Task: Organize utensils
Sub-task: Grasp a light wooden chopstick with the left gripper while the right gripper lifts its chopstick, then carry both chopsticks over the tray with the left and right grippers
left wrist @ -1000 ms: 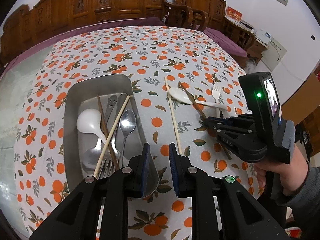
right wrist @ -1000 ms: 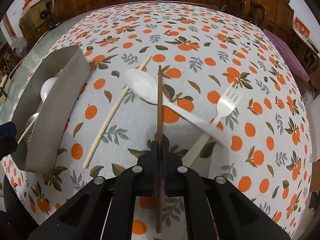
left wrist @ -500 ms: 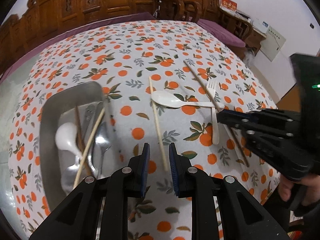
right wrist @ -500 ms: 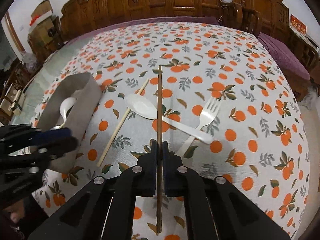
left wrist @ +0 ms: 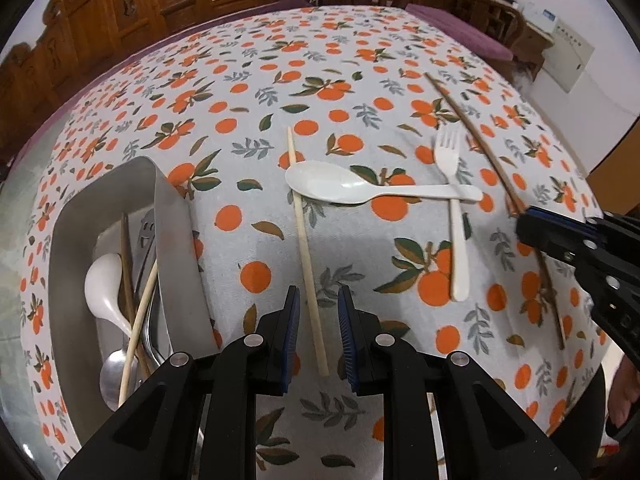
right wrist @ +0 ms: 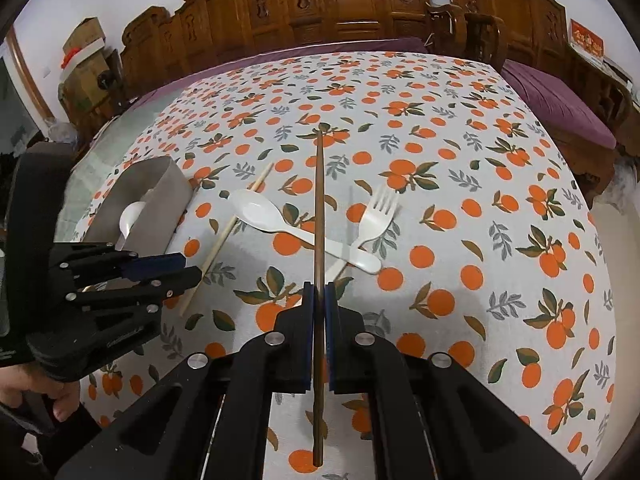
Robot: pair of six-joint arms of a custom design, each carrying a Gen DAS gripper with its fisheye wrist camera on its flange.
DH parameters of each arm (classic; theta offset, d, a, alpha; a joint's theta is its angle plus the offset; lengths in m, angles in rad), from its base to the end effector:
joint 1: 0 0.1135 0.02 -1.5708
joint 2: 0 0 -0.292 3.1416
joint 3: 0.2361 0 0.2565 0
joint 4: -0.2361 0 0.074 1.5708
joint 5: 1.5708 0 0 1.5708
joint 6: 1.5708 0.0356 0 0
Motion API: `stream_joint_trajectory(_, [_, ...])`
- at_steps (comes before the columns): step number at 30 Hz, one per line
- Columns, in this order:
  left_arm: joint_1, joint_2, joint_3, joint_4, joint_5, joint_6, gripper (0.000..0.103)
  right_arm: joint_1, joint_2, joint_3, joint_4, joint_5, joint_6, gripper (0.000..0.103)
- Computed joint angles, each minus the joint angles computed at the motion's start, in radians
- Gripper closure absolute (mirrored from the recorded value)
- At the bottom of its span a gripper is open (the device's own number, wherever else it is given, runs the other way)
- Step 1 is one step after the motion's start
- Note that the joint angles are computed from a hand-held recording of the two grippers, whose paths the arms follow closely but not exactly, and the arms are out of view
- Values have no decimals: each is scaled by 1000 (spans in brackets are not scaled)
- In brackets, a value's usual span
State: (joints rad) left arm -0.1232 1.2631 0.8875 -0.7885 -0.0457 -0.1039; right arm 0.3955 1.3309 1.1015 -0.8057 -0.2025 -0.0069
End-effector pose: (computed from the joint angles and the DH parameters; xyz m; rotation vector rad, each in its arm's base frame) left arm 0.2274 -0.0265 0.2555 0.0135 2.7324 -0.0018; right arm 0.2397 0.1078 0.3052 -0.5966 2.5588 0.4010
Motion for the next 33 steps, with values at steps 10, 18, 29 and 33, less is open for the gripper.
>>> stream_joint_trajectory(10, [12, 75, 8, 15, -13, -11, 93, -1, -8, -1, 3, -17, 1, 97])
stream_joint_trajectory(18, [27, 68, 11, 14, -11, 3, 99, 10, -13, -1, 2, -13, 4, 97])
stream_joint_trajectory(29, [105, -54, 38, -42, 20, 40, 99, 60, -24, 29, -11, 8, 31, 97])
stream_joint_trajectory(33, [131, -102, 60, -76, 35, 62, 99, 87, -26, 48, -17, 20, 45, 97])
